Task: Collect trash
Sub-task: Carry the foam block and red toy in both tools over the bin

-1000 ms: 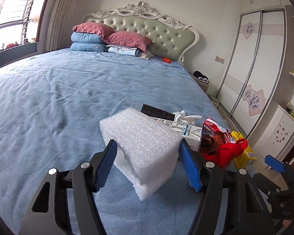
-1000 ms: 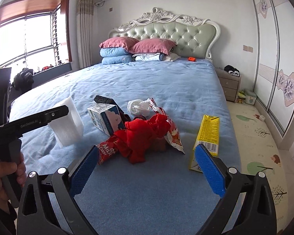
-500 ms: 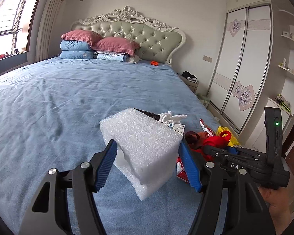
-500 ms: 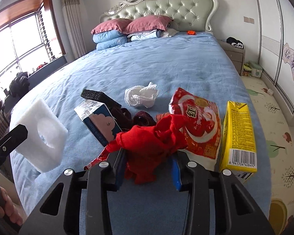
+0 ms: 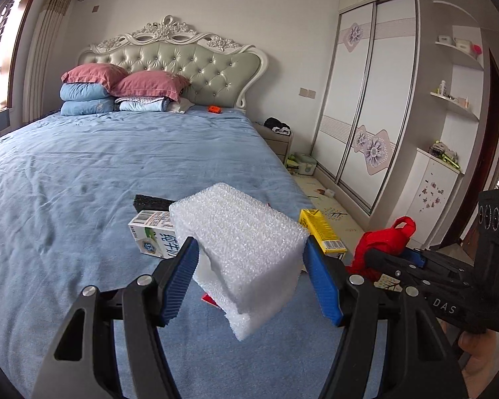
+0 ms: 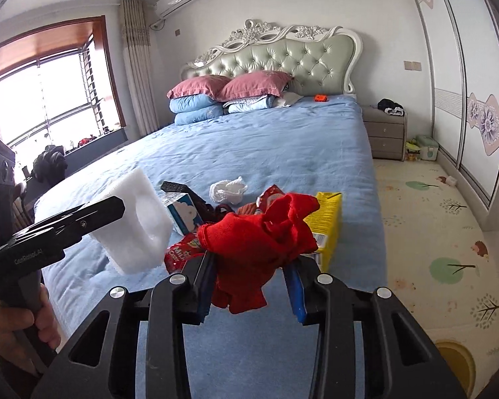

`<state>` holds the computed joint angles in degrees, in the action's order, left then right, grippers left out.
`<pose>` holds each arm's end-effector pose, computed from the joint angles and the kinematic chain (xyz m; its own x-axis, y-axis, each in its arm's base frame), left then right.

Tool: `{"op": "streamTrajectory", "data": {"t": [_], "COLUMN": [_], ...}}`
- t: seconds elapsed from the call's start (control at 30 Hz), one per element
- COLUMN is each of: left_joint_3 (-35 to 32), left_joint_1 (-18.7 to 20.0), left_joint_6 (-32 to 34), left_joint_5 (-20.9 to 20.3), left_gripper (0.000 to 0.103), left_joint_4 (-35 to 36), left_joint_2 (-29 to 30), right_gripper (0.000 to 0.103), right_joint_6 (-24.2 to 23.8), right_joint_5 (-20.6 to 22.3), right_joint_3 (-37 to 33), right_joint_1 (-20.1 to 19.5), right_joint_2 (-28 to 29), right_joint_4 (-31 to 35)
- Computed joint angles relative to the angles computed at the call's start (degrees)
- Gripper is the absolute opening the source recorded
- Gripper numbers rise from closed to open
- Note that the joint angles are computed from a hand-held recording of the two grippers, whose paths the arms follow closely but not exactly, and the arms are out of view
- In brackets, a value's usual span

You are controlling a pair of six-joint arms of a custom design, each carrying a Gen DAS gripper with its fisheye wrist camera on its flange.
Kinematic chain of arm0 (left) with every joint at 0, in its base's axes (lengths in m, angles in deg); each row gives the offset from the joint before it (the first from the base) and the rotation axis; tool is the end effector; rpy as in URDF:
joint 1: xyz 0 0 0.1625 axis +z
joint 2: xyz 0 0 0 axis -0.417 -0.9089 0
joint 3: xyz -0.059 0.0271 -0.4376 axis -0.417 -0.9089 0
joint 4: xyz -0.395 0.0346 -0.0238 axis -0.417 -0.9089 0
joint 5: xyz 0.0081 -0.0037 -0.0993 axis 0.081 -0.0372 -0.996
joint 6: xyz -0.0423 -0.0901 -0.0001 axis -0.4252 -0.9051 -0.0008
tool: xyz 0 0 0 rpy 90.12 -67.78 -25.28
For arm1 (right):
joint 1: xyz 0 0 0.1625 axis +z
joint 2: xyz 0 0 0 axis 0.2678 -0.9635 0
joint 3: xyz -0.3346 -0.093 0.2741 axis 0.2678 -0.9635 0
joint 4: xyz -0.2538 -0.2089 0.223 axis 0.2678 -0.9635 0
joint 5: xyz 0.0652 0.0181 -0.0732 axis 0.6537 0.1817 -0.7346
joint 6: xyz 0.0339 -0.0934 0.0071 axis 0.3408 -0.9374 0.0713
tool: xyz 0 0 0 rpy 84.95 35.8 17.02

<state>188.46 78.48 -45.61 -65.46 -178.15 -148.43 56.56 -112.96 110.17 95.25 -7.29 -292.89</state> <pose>-0.2000 -0.5708 0.3130 -0.7356 0.4612 -0.4962 0.6771 0.4761 -0.5612 0.2879 -0.5189 0.1726 -0.8214 -0.1227 0.5570 -0.5371 0.4953 -0.6828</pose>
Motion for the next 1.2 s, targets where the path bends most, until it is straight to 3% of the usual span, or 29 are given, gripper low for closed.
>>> {"op": "streamTrajectory", "data": {"t": [0.3, 0.7, 0.87, 1.1, 1.2], "left_joint_3": [0.6, -2.5, -5.7, -10.8, -12.3], "left_joint_1": [-4.7, -10.9, -12.5, -13.5, -13.7], "left_joint_6": [-1.0, -3.3, -4.4, -5.5, -5.2], "left_joint_5": [-3.8, -12.1, -14.9, -15.1, -14.4], "left_gripper": [0.065, 0.065, 0.065, 0.065, 0.065], "left_joint_4": [3.1, 8.9, 12.1, 17.2, 18.4], "left_joint_2": [5.2, 17.3, 22.9, 29.7, 31.9], "right_gripper": [0.037, 0.037, 0.038, 0.038, 0.038], "right_joint_6": [0.0, 3.6, 4.1, 5.8, 6.2], "right_joint_5": [-4.2, -5.7, -8.8, -7.2, -4.4], "right_joint_3": [12.4, 27.5, 31.5, 36.3, 37.8], "right_joint_1": [-3.3, -13.1, -16.6, -24.2, -27.6], "right_joint_2": [-8.1, -17.8, -19.1, -20.2, -20.7], "right_joint_4": [-11.3, -23.3, -26.1, -28.0, -28.7]}}
